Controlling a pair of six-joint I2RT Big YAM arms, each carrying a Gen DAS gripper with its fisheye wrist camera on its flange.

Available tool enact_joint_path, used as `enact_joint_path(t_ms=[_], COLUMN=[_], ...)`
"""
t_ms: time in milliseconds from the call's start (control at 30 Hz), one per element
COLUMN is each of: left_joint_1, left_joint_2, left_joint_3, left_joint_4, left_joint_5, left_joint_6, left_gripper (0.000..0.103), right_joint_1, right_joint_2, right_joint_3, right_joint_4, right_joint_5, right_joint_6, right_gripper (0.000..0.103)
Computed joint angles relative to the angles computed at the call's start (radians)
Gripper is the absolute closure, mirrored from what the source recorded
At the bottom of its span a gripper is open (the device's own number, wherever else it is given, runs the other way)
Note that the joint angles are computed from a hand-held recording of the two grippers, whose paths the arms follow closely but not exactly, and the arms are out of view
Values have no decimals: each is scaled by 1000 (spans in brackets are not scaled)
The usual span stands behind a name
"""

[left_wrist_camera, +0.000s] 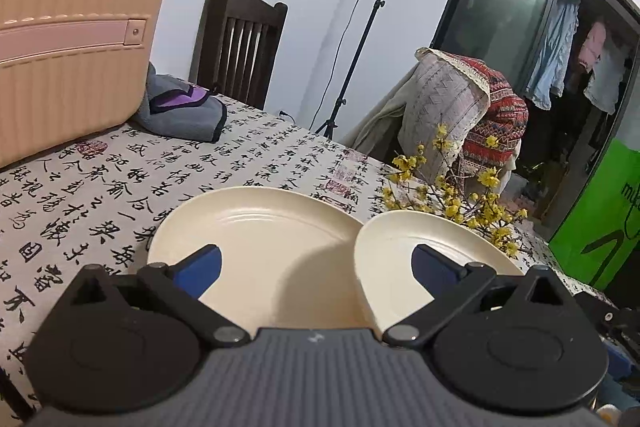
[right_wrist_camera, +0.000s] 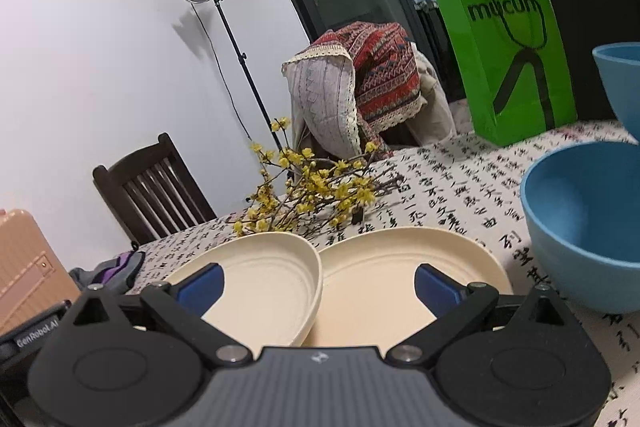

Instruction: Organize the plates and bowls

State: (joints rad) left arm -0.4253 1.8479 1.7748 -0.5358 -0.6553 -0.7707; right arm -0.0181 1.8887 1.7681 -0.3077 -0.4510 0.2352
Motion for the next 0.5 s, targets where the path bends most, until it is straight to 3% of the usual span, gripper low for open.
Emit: enact_joint_path(t_ms=[167, 333, 500], left_joint_1=[-2, -5, -4], left_joint_2=[2, 18, 28], left_joint_3=[-4, 15, 27], left_joint_4=[25, 21, 4], left_joint_5=[15, 42, 55], left_joint_6=[10, 30, 19], left_gripper=[1, 13, 20], right_joint_1=[-1, 1, 2], right_joint_2=[15, 28, 56], right_joint_3=[23, 43, 90], right_joint_4=[-27, -59, -134], right_joint_5=[-40, -67, -90], right_joint_6=[9, -1, -2], right_gripper=[10, 23, 44])
